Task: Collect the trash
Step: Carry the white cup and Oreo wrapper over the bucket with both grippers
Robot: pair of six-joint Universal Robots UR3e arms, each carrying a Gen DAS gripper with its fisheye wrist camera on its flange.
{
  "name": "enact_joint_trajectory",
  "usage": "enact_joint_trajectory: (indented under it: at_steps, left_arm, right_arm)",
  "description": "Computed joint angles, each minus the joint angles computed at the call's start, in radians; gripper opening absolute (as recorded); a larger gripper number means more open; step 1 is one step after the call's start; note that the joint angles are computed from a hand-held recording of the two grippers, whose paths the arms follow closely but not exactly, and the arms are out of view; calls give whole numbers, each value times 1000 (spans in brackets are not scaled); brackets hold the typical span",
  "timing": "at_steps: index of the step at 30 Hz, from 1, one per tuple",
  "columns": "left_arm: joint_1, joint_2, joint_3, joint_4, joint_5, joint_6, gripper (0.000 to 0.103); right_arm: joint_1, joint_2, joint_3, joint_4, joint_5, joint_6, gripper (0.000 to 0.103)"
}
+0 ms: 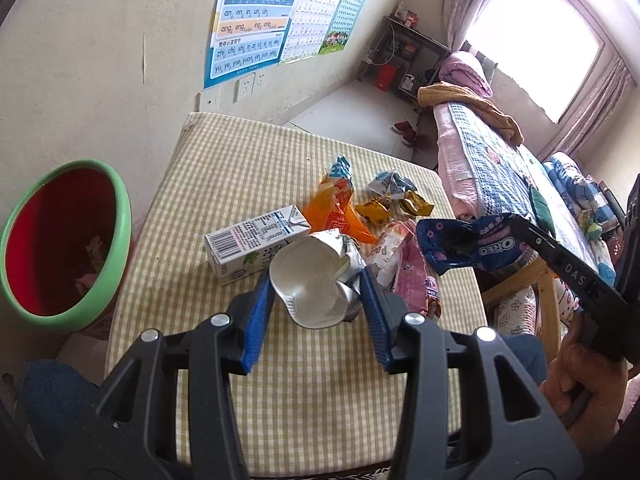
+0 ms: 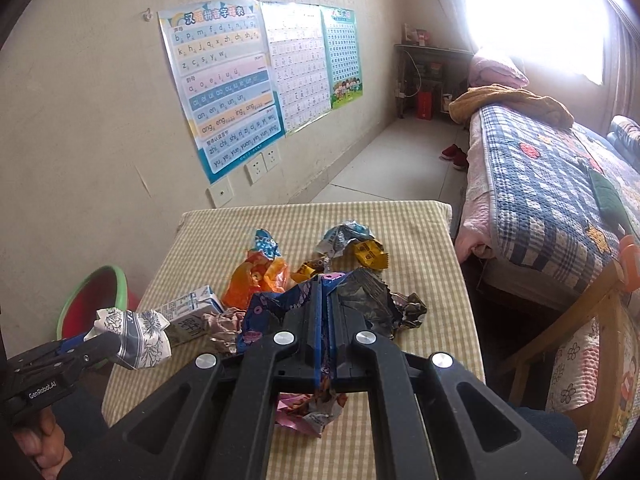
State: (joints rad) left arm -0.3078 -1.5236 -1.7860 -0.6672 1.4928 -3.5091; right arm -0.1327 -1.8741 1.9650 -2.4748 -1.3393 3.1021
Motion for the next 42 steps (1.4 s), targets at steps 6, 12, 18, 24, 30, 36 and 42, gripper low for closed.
enact_joint_trajectory:
  at_steps: [6,12,18,24,30,36,42]
  left_arm:
    - [75,74,-53,2,-20,23,42]
    - [183,155,-120,-2,-68,57,42]
    - [326,254,-197,-29,-128,101,42]
    - [505,368,-263,-96,-196,166,33]
    - [698,469,-324,-174,-281,252,32]
    - [849,518,-364,-227,-350,324,32]
    - [975,556,-375,-286,-403,389,32]
  right_arm:
    - [124,95,-92,-21,-53,40,2]
    - [257,226,-214,-33,-109,75,2]
    - [393,389,-381,-32,-148,101,2]
    - [503,548,-566,-4,-163,113,2]
    - [589,701,-758,35,-180,122,2]
    - [646,836,-944,96,-181,126,2]
    - [700,985,-1187,183,-183,118,2]
